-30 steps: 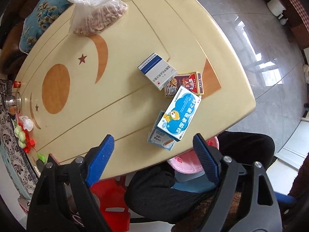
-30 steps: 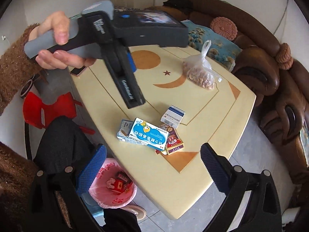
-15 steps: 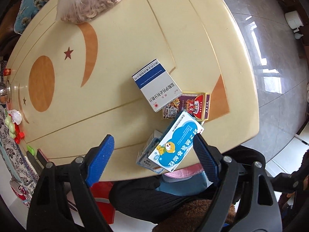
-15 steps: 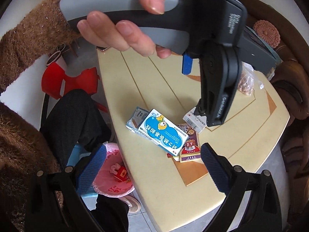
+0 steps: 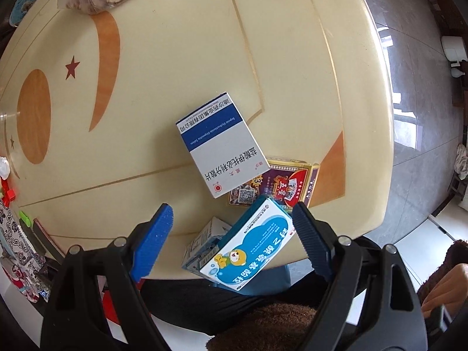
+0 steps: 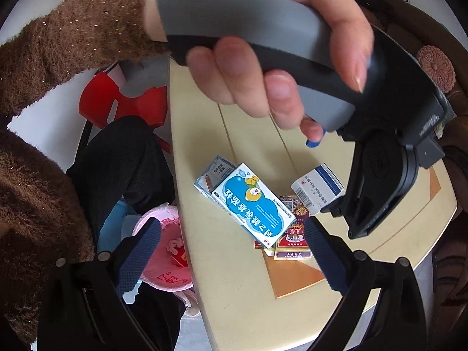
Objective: Collect trash
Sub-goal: 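Grasp the white blue-banded medicine box with the left tool while the right tool grasps the blue cartoon box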
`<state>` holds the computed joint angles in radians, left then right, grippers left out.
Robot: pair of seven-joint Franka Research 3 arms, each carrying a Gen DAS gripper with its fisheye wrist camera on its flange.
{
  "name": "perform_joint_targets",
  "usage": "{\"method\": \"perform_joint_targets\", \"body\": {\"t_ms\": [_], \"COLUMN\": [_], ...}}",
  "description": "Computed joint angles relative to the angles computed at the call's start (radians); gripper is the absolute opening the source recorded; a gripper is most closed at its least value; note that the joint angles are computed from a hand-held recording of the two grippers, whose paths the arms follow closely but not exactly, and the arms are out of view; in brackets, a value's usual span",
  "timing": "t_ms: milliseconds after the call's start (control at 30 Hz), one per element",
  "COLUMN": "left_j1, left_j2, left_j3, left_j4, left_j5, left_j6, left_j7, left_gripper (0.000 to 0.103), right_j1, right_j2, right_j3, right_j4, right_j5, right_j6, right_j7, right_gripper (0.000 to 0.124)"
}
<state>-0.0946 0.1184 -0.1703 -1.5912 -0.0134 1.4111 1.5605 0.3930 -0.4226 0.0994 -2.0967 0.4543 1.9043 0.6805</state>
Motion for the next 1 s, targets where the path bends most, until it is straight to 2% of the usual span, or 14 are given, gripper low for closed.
{"method": "perform_joint_targets", "body": {"t_ms": [333, 533, 700, 1000], "left_j1": [0.026, 0.037, 0.040, 0.065], "left_j2": [0.069, 0.118, 0.152, 0.198], "left_j3": [0.007, 0.003, -0.004, -0.004], "left_j4": [0.016, 0.040, 0.060, 0.081], "left_j5": [-0.064, -0.073, -0.072, -0.107], "left_j6": [-0.011, -0.015, -0.025, -0.039], "left_j7": [-0.070, -0.075, -0.063, -0.060], "left_gripper": [0.081, 0.082, 0.082, 0.082], "right_j1": [0.021, 0.024, 0.034, 0.050], "right_j2": [0.082, 0.133, 0.142, 0.145], "right_j3": [-0.001, 0.011, 0.032, 0.017], "right_j4": [0.037, 0.038, -0.002, -0.044], "right_j5": [0.005, -0.005, -0.047, 0.014], "right_j6": [-0.046, -0.037, 0.031, 0.121], "right_j7": [-0.144, -0.200, -0.252, -0.357], "right_gripper": [0.095, 0.095, 0.095, 0.095]}}
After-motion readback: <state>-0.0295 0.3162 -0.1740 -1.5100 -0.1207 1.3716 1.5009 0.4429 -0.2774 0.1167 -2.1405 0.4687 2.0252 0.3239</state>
